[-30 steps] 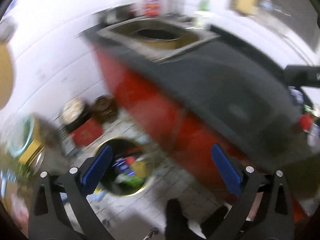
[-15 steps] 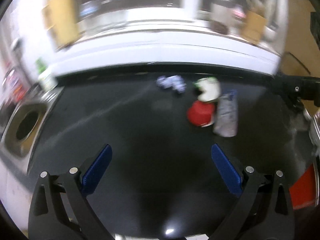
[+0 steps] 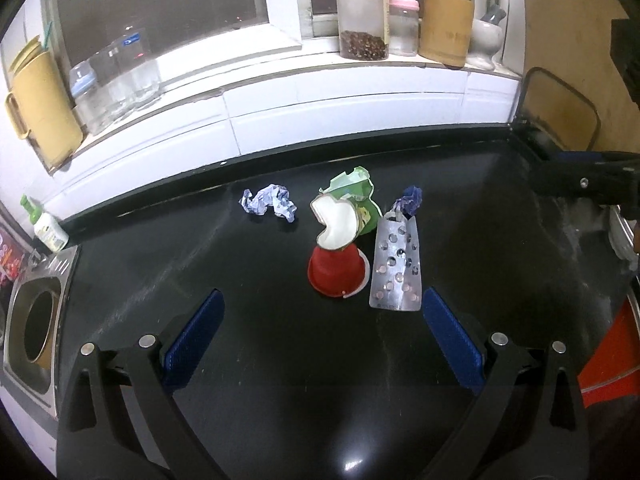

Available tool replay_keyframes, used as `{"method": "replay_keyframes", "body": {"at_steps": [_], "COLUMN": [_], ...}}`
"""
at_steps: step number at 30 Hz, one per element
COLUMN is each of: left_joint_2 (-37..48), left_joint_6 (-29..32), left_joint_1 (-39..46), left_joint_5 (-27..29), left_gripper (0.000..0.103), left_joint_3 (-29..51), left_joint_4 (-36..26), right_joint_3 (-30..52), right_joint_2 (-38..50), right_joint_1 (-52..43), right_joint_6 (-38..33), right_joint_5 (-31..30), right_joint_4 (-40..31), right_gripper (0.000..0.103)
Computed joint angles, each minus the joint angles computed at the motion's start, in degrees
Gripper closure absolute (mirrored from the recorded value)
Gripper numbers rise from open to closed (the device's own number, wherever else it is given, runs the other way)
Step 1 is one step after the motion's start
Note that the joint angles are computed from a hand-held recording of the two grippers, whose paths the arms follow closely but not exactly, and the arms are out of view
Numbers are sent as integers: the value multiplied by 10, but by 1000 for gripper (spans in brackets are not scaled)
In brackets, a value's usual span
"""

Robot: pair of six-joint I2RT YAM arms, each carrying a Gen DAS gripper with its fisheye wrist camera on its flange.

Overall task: Collect trash
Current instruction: 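Return both tools to the counter, then grasp the green paper cup with the left tool while the right tool grasps the blue cloth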

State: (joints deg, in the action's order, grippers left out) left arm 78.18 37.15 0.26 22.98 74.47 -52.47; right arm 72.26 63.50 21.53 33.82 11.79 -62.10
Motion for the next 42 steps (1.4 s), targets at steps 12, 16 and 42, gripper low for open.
{"method": "replay_keyframes", "body": {"at_steps": [12,16,42], "left_joint_2": [128,195,382], "left_joint_6": [-52,-66,-82], "left_joint_1": [-83,-106,-139], "left_joint_5": [-37,-51,21], "left_gripper": [7,7,63], "left_joint_3": [58,96,299], "left_joint_4": [40,56,-28], "right_joint_3": [-47,-59,14], "right_joint_2": [82,146,339], "right_joint_1": [-137,-179,-219], "right_joint_6": [-72,-83,-99], "right_joint_5": [-127,-171,-227], "right_joint_4": [94,139,212], "right_gripper": [16,19,69]}}
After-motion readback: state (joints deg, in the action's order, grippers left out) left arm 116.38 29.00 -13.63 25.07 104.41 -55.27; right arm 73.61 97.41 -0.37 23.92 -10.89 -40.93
